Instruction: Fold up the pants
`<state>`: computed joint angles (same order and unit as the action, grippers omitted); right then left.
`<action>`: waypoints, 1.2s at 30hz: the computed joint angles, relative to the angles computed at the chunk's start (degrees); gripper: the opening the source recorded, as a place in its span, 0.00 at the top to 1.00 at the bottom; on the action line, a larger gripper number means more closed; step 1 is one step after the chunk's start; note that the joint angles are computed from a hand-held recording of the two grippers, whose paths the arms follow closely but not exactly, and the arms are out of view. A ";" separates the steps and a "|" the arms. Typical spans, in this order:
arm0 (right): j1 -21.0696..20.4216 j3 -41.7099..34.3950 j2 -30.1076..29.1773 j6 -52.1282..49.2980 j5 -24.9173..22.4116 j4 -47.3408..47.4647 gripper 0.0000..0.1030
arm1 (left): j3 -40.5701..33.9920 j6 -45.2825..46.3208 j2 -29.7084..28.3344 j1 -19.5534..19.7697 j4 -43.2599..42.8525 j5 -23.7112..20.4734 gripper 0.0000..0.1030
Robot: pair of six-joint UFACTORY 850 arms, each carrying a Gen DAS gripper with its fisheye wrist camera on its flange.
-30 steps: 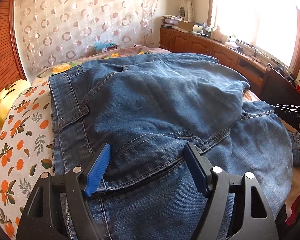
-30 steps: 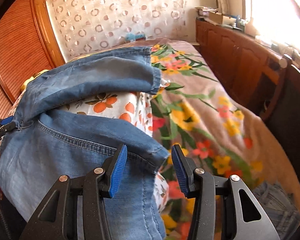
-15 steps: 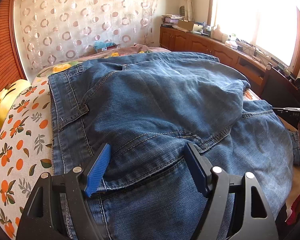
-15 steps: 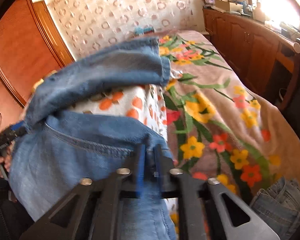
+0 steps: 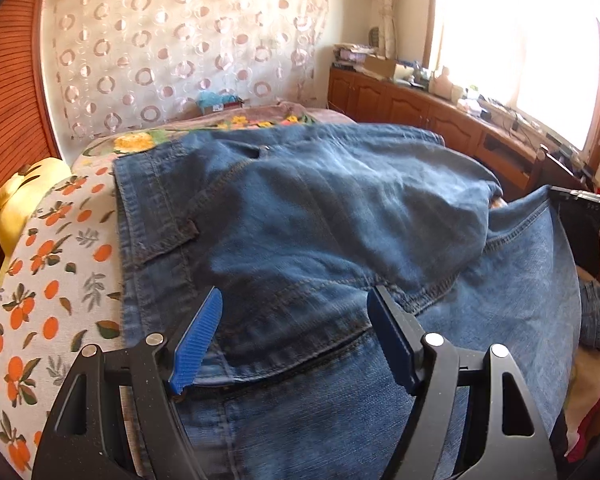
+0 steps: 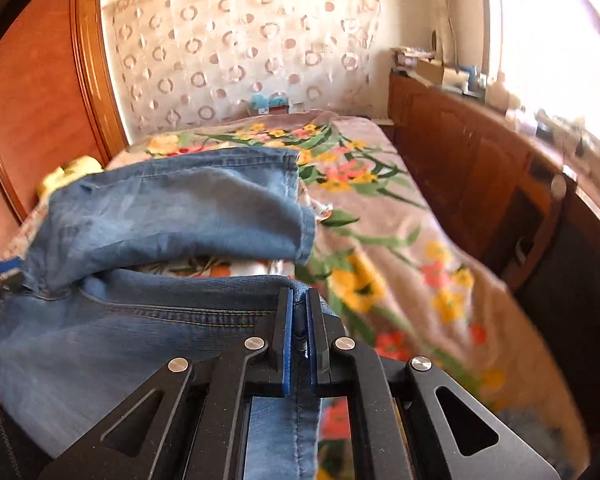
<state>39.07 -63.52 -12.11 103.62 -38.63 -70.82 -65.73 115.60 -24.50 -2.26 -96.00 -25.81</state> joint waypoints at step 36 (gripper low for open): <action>12.16 5.75 4.65 -14.91 -5.66 20.18 0.53 | 13.74 2.32 9.06 11.43 4.71 -5.32 0.26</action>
